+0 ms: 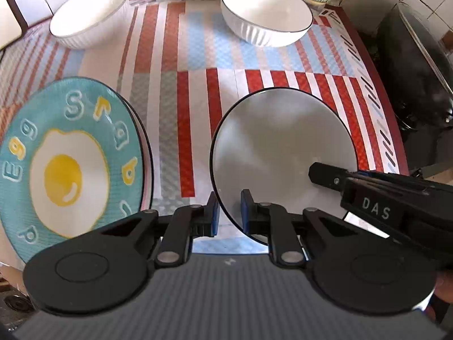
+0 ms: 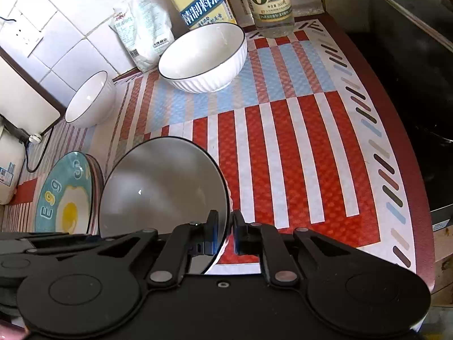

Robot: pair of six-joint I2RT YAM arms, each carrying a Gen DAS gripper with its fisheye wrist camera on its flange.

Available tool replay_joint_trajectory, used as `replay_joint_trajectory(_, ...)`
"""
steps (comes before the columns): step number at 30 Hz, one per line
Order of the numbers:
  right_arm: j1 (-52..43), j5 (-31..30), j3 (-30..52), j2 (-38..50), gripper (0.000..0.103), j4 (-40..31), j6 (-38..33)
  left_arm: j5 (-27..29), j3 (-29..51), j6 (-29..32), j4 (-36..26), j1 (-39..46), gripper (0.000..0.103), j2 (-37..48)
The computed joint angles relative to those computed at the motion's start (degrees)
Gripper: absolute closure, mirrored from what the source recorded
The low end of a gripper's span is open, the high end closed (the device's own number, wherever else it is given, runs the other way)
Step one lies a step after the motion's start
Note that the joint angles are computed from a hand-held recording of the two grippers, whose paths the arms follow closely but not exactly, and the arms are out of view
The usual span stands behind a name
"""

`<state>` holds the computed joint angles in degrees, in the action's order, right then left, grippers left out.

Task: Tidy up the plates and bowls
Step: 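Lift the white bowl with both grippers and carry it toward the plate stack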

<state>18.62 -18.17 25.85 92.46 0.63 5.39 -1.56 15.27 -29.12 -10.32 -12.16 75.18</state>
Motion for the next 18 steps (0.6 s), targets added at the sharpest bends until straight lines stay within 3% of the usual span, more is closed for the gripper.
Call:
replay_joint_trajectory(5, 1.0, 1.1, 0.8, 1.0, 0.089, -1.0, 0.2, -3.1, 0.3, -0.6, 1.4, -2.9, 0.09, 2.2)
replay_joint_trajectory(10, 0.5, -0.1, -0.6, 2.9, 0.088, 3.4, -0.7, -1.2, 0.1, 0.9, 3.5, -0.2, 0.089, 4.3)
replay_joint_trajectory(14, 2.7, 2.4, 0.2, 3.0, 0.087, 2.5, -1.3, -0.3, 0.2, 1.6, 3.8, 1.1, 0.088, 5.1)
replay_joint_trajectory(17, 3.6, 3.3, 1.9, 2.8, 0.083, -0.5, -1.3, -1.4, 1.1, 1.7, 1.0, 0.6, 0.085, 3.7)
replay_joint_trajectory(18, 3.4, 3.2, 2.1, 1.8, 0.074, -1.5, -0.9, -2.2, 1.2, 1.6, -0.4, 0.2, 0.083, 2.3)
